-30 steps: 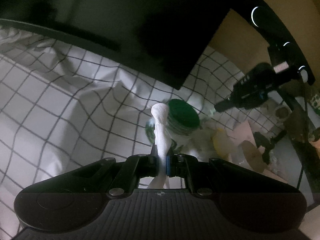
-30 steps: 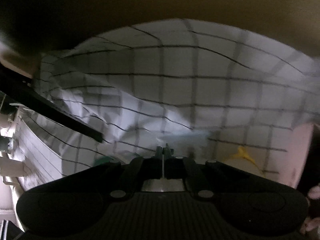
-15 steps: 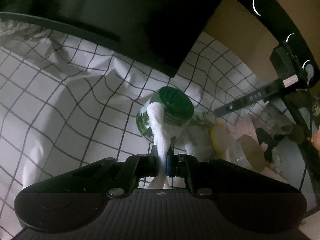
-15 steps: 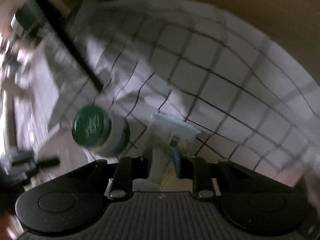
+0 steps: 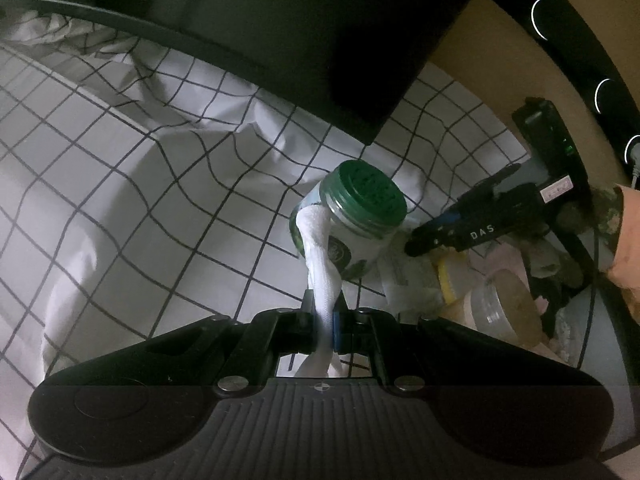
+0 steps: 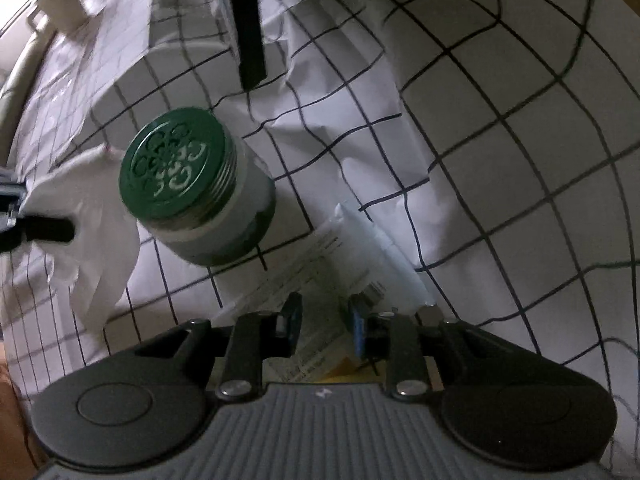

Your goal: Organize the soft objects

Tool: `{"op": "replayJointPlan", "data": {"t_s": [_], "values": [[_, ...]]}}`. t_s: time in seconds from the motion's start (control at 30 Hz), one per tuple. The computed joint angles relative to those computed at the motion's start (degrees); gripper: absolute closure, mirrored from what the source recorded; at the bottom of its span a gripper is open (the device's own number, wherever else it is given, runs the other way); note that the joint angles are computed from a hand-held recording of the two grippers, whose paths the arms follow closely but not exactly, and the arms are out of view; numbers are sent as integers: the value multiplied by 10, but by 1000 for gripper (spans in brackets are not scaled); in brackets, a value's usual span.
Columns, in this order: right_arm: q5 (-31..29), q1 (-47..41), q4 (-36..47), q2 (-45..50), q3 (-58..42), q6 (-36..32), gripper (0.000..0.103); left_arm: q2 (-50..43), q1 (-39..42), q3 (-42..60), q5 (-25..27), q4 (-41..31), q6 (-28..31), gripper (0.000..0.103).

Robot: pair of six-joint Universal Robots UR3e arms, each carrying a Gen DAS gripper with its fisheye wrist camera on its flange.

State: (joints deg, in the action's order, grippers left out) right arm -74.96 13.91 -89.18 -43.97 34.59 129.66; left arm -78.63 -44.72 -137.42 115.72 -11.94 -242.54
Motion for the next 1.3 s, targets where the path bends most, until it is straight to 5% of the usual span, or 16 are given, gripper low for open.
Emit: {"op": "replayJointPlan", "data": {"t_s": [0.1, 0.43, 0.57, 0.7, 1.17, 1.23, 1.3], "values": [[-23, 11, -50, -28, 57, 40, 98, 12, -9, 15, 14, -21, 14, 94], [13, -12, -114, -159, 161, 165, 99, 54, 6, 120, 71, -97, 174, 94], [18, -19, -139, -221, 228, 155, 97, 60, -2, 137, 82, -94, 193, 94], [35, -42, -151, -242, 275, 171, 73, 60, -12, 124, 72, -93, 173, 94], [-9, -13, -137, -81, 190, 164, 73, 69, -44, 49, 81, -123, 9, 94], [-12, -12, -137, -86, 194, 158, 84, 69, -40, 41, 75, -119, -6, 94], [-17, -9, -149, -99, 212, 146, 84, 64, -40, 42, 73, -117, -10, 94]]}}
